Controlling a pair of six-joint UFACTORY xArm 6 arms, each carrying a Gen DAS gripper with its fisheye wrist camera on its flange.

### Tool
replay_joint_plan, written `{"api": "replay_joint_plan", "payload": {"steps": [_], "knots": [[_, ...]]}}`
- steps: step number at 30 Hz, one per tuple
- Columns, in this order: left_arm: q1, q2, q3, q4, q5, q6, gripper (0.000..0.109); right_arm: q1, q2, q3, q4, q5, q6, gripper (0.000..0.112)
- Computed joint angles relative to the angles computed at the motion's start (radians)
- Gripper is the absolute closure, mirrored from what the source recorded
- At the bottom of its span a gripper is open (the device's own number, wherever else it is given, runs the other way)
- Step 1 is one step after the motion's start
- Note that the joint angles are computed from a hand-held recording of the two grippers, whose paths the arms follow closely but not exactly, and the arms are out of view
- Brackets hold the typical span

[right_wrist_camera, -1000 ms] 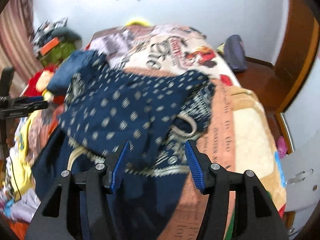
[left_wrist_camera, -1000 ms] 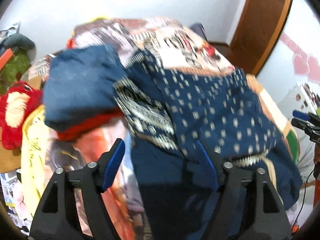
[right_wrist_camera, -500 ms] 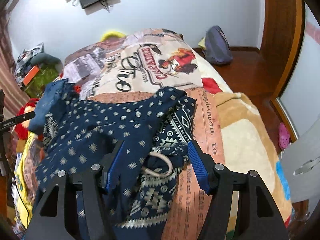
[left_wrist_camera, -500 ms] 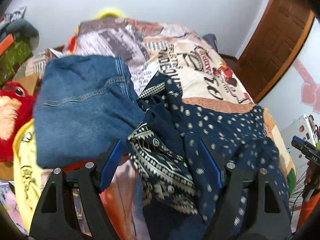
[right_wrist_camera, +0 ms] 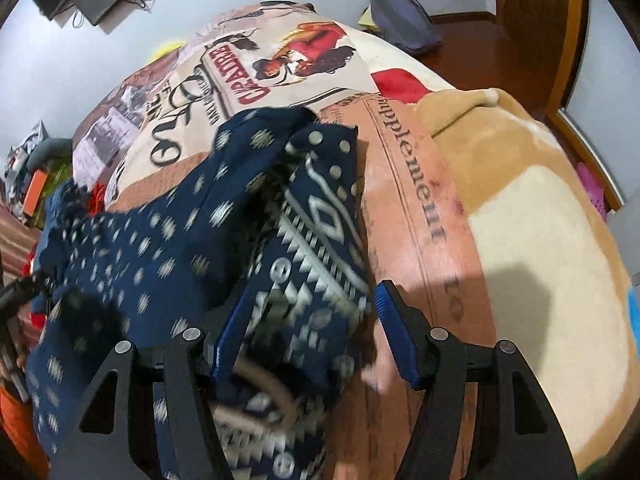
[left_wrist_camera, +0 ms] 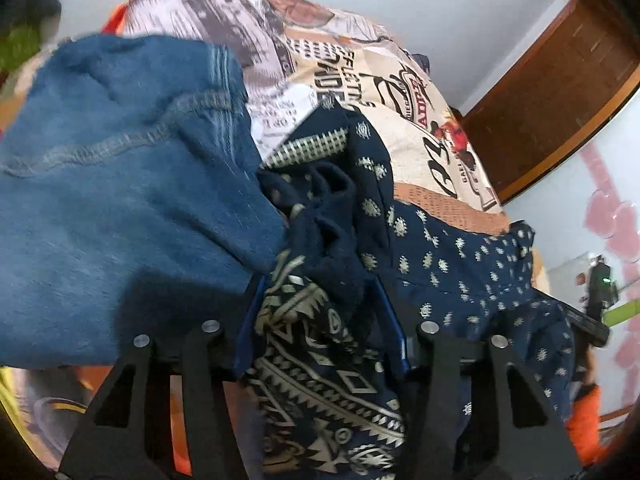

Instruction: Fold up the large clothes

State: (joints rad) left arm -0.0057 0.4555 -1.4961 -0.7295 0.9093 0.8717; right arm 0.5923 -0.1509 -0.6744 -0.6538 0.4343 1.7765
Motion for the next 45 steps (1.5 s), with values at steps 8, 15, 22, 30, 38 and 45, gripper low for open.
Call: {"api": "replay_joint_plan", "payload": {"steps": [8, 15, 22, 30, 38, 45], "knots": [[-0.034, -0.043, 0.064, 0.037, -0.078, -0.012, 0.095, -0.071, 0.129, -0.099, -0.038, 0.001, -0.042, 0.077], [-0.073, -0.197, 0.189, -0.02, -0.168, 0.11, 0.099, -0.083, 0.078, -0.108, -0.032, 0.018, -0.054, 0.106], [-0.097, -0.276, 0.204, -0.117, -0.163, 0.179, 0.099, -0.077, 0.028, -0.213, -0.09, 0.145, -0.179, 0.107], [-0.086, -0.104, 0.041, -0.05, -0.249, 0.042, 0.099, -0.146, 0.19, -0.409, -0.106, 0.14, -0.309, 0.107], [-0.07, 0.093, -0.123, 0.095, -0.265, -0.114, 0.098, -0.196, 0.366, -0.512, -0.019, 0.119, -0.393, 0.107], [-0.088, 0.063, -0.063, 0.136, -0.322, -0.085, 0.095, -0.204, 0.381, -0.477, -0.051, 0.096, -0.375, 0.102]]}}
